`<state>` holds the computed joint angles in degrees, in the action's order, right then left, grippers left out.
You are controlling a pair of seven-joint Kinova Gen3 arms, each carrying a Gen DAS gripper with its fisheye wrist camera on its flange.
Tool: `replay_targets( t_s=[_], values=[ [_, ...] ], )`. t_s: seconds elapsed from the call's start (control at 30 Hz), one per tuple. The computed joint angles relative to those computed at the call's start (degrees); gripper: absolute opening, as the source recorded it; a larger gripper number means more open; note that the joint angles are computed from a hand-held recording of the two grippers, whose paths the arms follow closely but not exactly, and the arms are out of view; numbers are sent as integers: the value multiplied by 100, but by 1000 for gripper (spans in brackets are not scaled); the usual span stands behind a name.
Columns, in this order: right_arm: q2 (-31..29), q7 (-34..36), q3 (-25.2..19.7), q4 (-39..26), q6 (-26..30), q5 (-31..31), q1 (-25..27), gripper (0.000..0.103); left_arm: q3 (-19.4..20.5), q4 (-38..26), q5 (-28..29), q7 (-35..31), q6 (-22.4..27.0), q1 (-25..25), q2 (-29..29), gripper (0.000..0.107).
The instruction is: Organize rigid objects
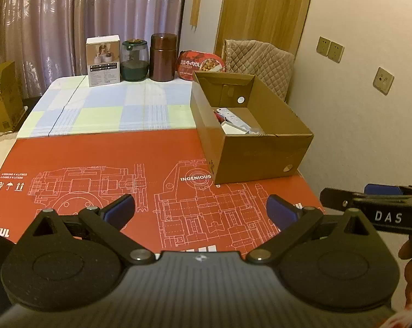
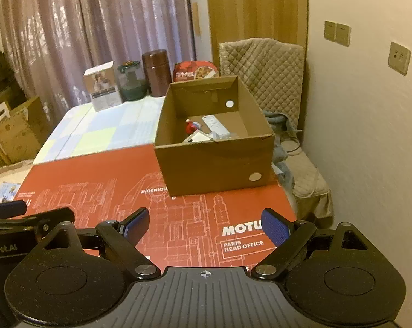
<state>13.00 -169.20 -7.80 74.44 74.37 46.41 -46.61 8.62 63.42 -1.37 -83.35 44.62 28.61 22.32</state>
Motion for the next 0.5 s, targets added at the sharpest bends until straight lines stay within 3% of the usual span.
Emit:
replay_targets(
  t_s=[0.5],
  values=[
    [6, 22, -12, -79, 72, 61, -88, 86, -82, 20, -238, 103, -67, 110, -22, 101]
  ],
)
